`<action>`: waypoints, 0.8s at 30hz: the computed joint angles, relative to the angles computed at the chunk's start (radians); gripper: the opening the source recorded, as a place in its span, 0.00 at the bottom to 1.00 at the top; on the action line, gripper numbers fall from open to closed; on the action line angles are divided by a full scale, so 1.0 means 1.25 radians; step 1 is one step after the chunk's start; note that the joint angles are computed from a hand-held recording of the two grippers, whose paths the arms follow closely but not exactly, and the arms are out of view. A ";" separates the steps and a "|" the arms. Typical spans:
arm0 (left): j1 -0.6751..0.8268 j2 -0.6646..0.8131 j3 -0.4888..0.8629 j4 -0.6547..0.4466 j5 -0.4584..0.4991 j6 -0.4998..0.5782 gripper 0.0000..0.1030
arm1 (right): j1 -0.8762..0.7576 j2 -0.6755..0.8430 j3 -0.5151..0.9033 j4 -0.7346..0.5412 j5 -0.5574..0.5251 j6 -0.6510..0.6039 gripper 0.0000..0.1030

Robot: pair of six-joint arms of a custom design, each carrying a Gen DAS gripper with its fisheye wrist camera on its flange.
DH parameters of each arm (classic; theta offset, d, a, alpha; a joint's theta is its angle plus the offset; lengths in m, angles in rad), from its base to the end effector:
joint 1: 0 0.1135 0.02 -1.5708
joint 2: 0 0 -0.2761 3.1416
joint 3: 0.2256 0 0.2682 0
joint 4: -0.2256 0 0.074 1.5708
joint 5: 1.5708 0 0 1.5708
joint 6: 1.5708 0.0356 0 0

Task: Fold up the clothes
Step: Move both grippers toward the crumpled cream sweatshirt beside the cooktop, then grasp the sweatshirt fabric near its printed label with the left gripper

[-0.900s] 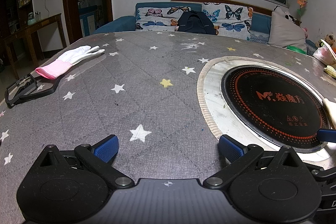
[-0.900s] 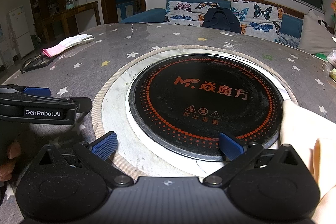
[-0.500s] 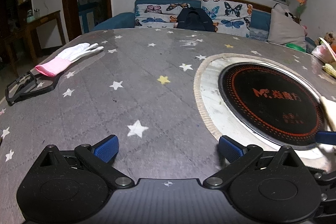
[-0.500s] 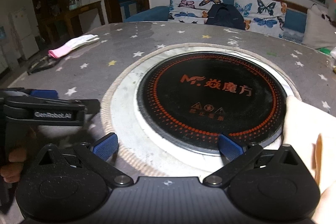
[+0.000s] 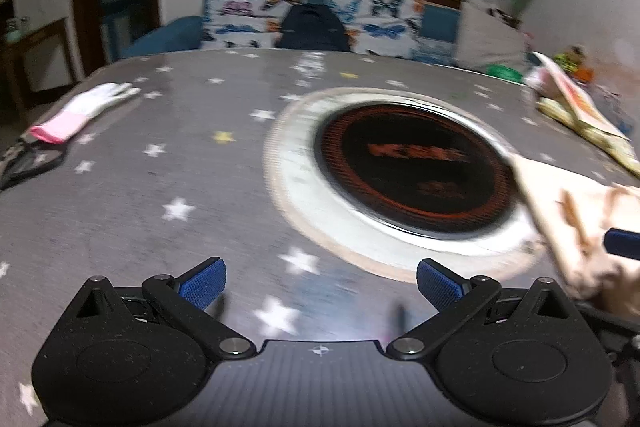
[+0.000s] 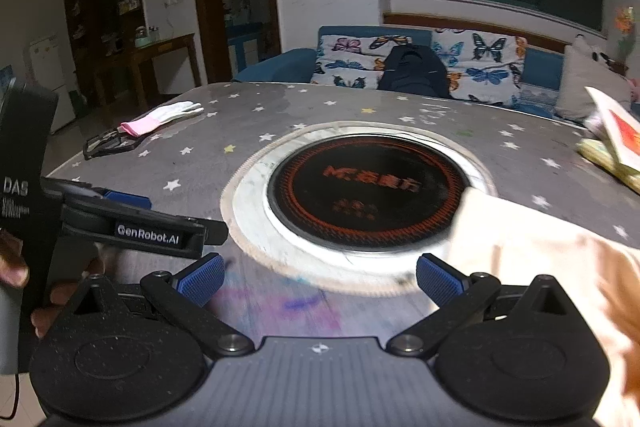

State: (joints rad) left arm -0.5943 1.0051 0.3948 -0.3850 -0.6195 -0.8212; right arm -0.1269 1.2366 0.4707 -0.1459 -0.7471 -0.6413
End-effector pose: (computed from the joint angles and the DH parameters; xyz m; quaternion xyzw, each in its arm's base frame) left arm 0.1579 -0.0818 0.1595 -0.1893 0.8976 0.0464 0.3954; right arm 0.2220 -0.0039 0.1572 -0.3383 0.8219 0.2072 0.4087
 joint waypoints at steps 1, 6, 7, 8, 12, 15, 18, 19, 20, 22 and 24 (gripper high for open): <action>-0.021 0.005 0.010 -0.005 0.001 -0.007 1.00 | -0.033 -0.012 -0.001 -0.028 -0.014 -0.024 1.00; -0.114 0.039 0.071 -0.017 0.003 -0.018 1.00 | -0.196 -0.026 0.014 -0.156 -0.077 -0.149 1.00; -0.126 0.048 0.081 -0.014 0.005 -0.014 1.00 | -0.224 -0.026 0.017 -0.173 -0.083 -0.168 1.00; -0.139 0.063 0.095 -0.010 0.004 -0.010 1.00 | -0.253 -0.023 0.021 -0.191 -0.089 -0.189 0.99; -0.176 0.124 0.144 0.016 0.016 0.014 1.00 | -0.362 0.016 0.054 -0.256 -0.112 -0.256 0.95; -0.196 0.160 0.178 0.034 0.030 0.037 1.00 | -0.417 0.047 0.084 -0.300 -0.123 -0.295 0.93; -0.210 0.196 0.214 0.050 0.036 0.064 1.00 | -0.469 0.071 0.112 -0.345 -0.145 -0.337 0.91; -0.212 0.210 0.229 0.055 0.037 0.073 1.00 | -0.479 0.074 0.115 -0.344 -0.148 -0.338 0.90; -0.214 0.225 0.244 0.059 0.038 0.083 1.00 | -0.486 0.076 0.116 -0.339 -0.150 -0.335 0.90; -0.214 0.248 0.268 0.067 0.053 0.098 1.00 | -0.502 0.085 0.122 -0.331 -0.155 -0.333 0.90; -0.215 0.269 0.290 0.075 0.073 0.111 1.00 | -0.517 0.103 0.131 -0.325 -0.162 -0.336 0.88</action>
